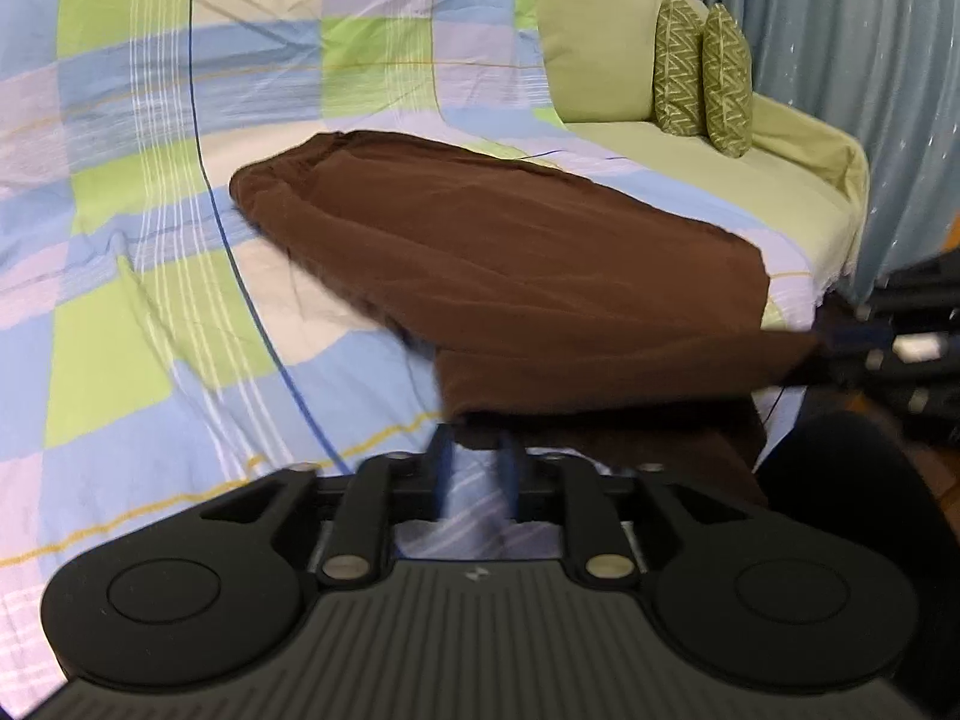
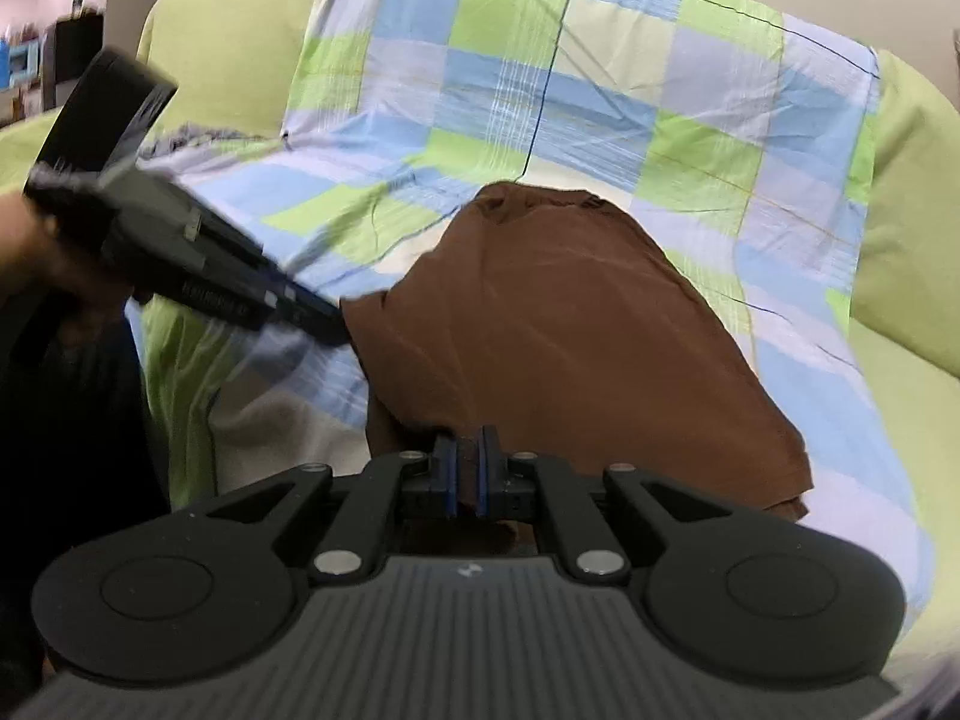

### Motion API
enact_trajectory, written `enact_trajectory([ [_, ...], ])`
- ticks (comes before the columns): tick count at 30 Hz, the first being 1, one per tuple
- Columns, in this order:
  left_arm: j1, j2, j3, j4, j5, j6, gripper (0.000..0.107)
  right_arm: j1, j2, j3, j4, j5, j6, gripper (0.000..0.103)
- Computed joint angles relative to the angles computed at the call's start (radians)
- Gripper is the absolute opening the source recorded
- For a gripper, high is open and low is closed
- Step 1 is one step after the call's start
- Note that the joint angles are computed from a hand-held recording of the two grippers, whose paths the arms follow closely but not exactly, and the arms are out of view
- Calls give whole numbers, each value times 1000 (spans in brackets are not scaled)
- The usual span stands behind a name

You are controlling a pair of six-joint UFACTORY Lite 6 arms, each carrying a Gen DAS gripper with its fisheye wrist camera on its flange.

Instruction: Fold clothes

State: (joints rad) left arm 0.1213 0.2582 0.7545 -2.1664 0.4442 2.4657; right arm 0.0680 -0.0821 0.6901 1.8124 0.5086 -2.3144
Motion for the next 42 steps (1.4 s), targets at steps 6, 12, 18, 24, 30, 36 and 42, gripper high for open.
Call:
enact_trajectory([
  [6, -61, 106, 80, -235, 31, 117, 42, -58, 16, 52, -51, 53, 115, 4],
  [12, 39, 83, 80, 17, 61, -100, 3, -73, 71, 90, -31, 65, 101, 4],
  [18, 167, -12, -23, 239, 83, -172, 2, -66, 146, 145, -61, 105, 151, 4],
  [24, 113, -16, -33, 320, 207, -119, 5, -66, 181, 202, -70, 134, 229, 4],
  [30, -36, 118, 48, -100, 241, 137, 11, -74, 134, 177, -70, 131, 240, 4],
  [36, 30, 90, 35, -29, 56, 160, 7, -109, 135, 150, -82, 133, 230, 4],
  [42, 109, -14, -60, 49, 57, 124, 7, -52, 165, 123, -102, 103, 153, 4],
])
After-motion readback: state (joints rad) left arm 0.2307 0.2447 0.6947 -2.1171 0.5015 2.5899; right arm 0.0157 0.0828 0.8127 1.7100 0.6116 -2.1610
